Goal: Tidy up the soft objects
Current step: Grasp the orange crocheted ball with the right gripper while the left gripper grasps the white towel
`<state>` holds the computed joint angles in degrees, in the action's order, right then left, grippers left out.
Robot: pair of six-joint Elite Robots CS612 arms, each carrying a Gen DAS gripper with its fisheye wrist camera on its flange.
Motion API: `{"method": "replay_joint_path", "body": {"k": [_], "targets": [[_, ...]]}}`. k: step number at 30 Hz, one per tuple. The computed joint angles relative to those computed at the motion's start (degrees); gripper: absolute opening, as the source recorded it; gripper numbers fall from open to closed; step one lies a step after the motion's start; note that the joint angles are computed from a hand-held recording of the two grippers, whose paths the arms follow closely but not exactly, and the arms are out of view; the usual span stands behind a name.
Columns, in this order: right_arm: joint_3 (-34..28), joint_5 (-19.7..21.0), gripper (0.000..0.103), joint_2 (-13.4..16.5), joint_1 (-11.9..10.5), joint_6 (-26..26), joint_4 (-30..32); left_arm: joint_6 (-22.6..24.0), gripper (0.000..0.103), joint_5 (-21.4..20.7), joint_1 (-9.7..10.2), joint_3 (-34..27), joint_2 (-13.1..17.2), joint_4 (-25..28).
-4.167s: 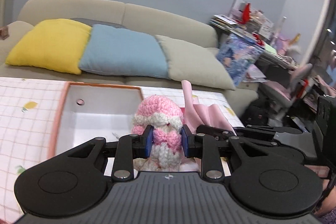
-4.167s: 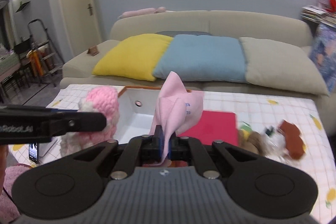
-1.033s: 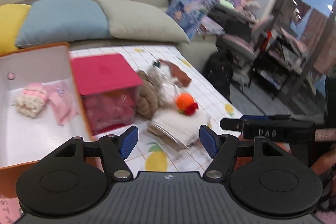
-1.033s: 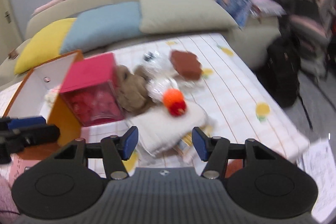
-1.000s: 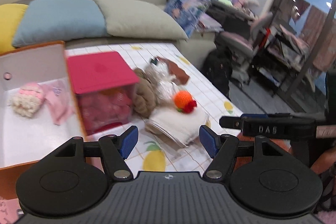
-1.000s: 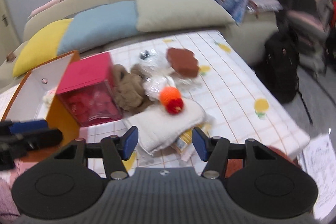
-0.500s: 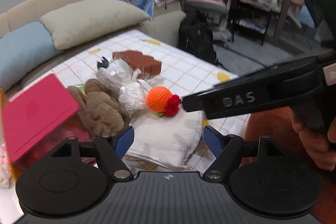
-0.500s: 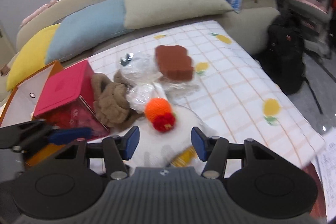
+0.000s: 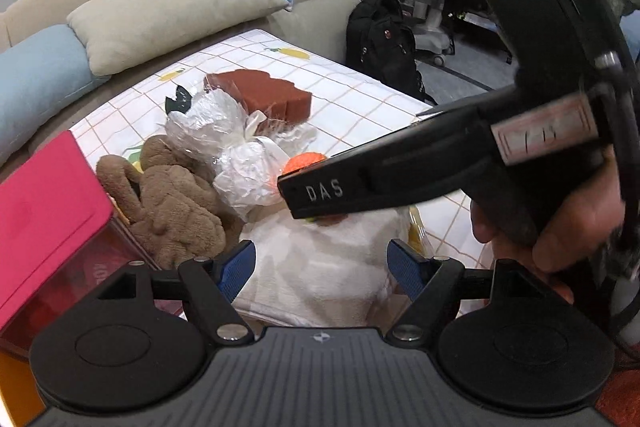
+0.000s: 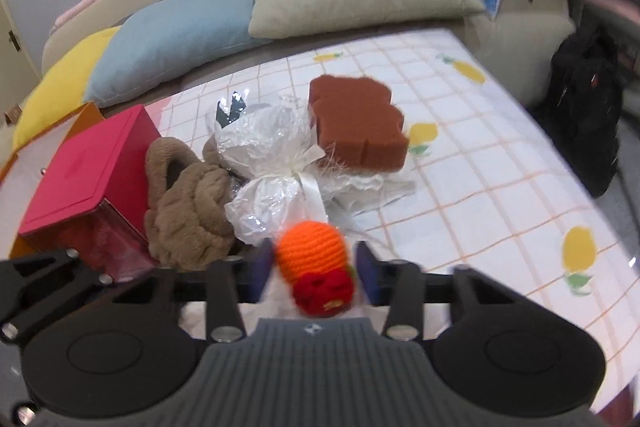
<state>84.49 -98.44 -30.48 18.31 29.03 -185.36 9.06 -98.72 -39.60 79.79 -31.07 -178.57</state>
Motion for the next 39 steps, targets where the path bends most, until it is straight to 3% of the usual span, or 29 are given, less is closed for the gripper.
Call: {"method": "replay_joint_path", "body": {"k": [4, 11, 19, 25, 27, 31, 33, 39], "targets": [[1.5, 0.0, 0.039, -0.6, -0.3, 2.2, -2.8, -0.4, 0.089, -0.8, -0.11, -0.7, 0.3, 1.4], [6.8, -1.6, 0.039, -3.4, -0.8, 10.8, -5.2, -3.5, 0.093, -0.7, -0.53, -3.4, 1.4, 6.1], [6.7, 0.7, 0.039, -3.1, -1.4, 12.6, -4.9, -4.0, 0.097, -0.6, -0.59, -5.2, 2.4, 9.3], [6.9, 0.8, 0.039, -3.1, -1.5, 12.9, -5.6, -7.2, 0.075, -4.0, 0.62, -5.4, 2.4, 10.3], [6.8, 0.7, 0.039, -3.1, -1.4, 12.6, -5.5, -6.7, 0.06, -4.3, 0.76, -5.4, 2.3, 10.4], [6.8, 0.6, 0.039, -3.1, -1.4, 12.0, -5.9, -7.8, 0.043, -5.7, 1.08, -5.6, 2.2, 10.5], [6.9, 0.4, 0.039, -3.0, -1.3, 11.8, -6.2, -8.8, 0.026, -5.8, 1.17, -5.4, 2.1, 9.8], [7.2, -0.6, 0.039, -3.1, -1.1, 11.9, -7.4, -13.1, 0.018, -5.2, 1.74, -3.8, 1.1, 5.7]]}}
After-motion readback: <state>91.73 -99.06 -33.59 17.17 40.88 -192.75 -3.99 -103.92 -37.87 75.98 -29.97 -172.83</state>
